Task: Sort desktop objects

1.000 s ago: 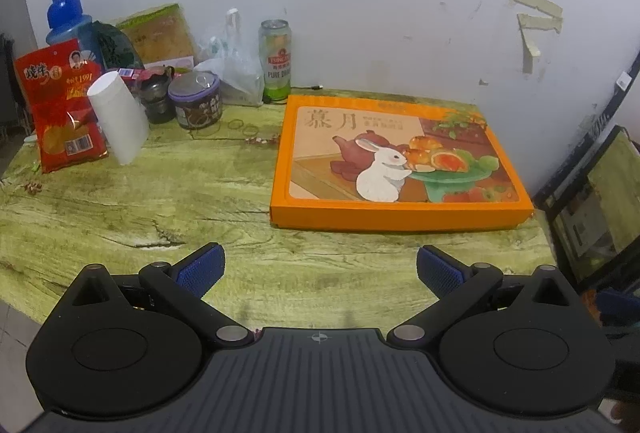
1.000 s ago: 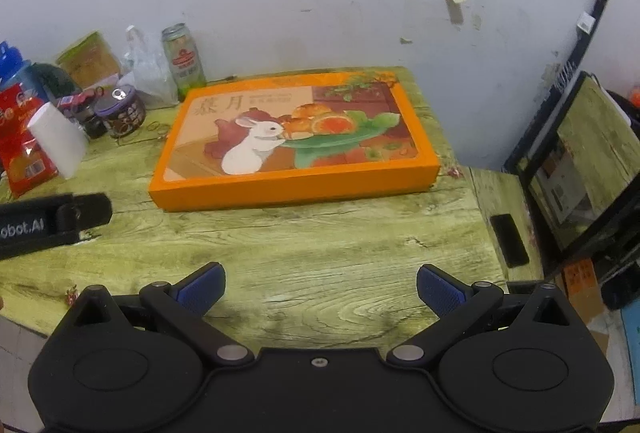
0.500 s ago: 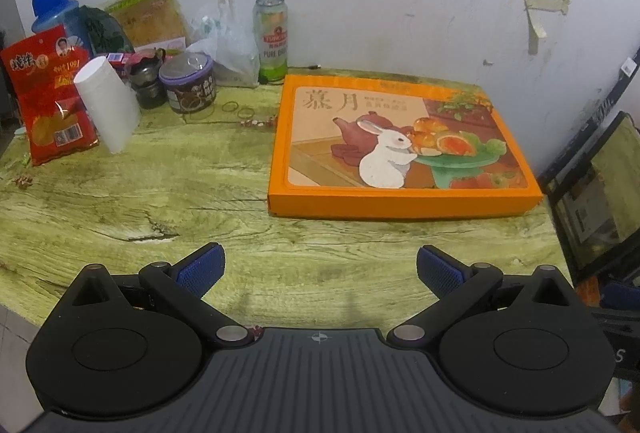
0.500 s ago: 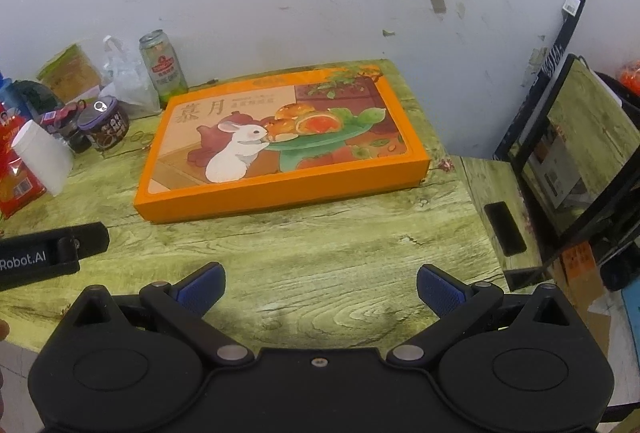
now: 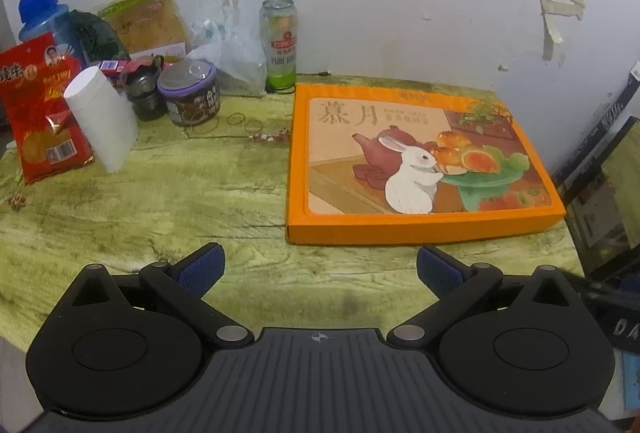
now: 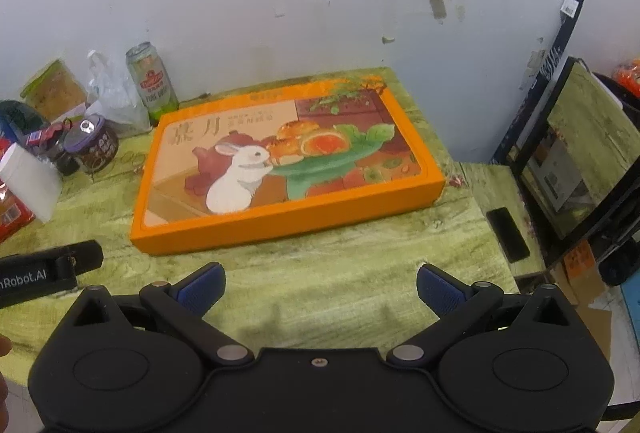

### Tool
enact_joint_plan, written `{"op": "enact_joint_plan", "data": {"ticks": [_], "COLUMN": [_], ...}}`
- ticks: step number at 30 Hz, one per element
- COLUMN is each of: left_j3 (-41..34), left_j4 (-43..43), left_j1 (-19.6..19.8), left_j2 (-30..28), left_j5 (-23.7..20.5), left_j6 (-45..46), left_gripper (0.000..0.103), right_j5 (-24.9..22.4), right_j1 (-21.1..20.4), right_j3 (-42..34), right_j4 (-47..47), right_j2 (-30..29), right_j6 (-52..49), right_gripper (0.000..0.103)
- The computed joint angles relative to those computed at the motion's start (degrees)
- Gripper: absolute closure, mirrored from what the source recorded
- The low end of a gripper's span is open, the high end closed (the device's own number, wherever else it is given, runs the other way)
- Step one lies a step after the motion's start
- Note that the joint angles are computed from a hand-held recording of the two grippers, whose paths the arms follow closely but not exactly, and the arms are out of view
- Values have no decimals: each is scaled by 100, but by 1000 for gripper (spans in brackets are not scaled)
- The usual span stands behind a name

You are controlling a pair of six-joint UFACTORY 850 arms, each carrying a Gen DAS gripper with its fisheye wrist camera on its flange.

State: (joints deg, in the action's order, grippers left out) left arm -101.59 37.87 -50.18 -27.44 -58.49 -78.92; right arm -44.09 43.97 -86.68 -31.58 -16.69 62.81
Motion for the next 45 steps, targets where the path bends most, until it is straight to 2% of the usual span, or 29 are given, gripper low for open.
{"op": "enact_joint_plan", "data": {"ticks": [6, 11, 14, 18, 21, 25, 28, 34, 38, 40, 43, 45], "left_j3": [665, 859, 889, 808, 506, -78, -394, -813, -1204, -1475, -1994, -2035], "left_j4": [178, 187, 325, 108, -103, -415, -736, -1295, -1541, -1786, -2003, -2057], "left_j1": [201, 406, 522, 770, 925, 1117, 1279, 1480, 1593, 1674, 1745, 1796], "left_j2": [288, 287, 225, 53, -249, -762, -1085, -1490, -1776, -1978, -2342, -2396], "left_j5": [896, 1258, 1389, 1780, 1822, 1727, 1692, 1624, 1684, 1711, 1490, 1582], "left_j6": [-169, -350, -549, -472, -118, 301, 479, 1092, 1332, 1588, 1923, 1879], "left_gripper": [0, 0, 0, 0, 0, 0, 0, 0, 0, 0, 0, 0], "right_j5": [156, 408, 859, 1736, 2146, 2496, 2454, 1900, 1567, 1284, 836, 601], "right_j1": [-11, -125, -372, -874, -1309, -1904, -2270, -2565, -2639, -2682, -2760, -2809], "right_j3": [230, 608, 752, 822, 628, 165, -312, -1476, -2080, -2431, -2947, -3159], "right_j4": [-553, -1037, -1136, -1049, -239, 1895, 3435, 4954, 5428, 5613, 6046, 6412], "right_j2": [152, 365, 395, 295, 31, -536, -1048, -2137, -2651, -2928, -3328, -3489], "right_j6": [751, 988, 986, 802, -123, -2220, -3752, -5273, -5833, -6010, -6363, -6693], "right_gripper": [1, 1, 1, 1, 1, 0, 0, 0, 0, 0, 0, 0]}}
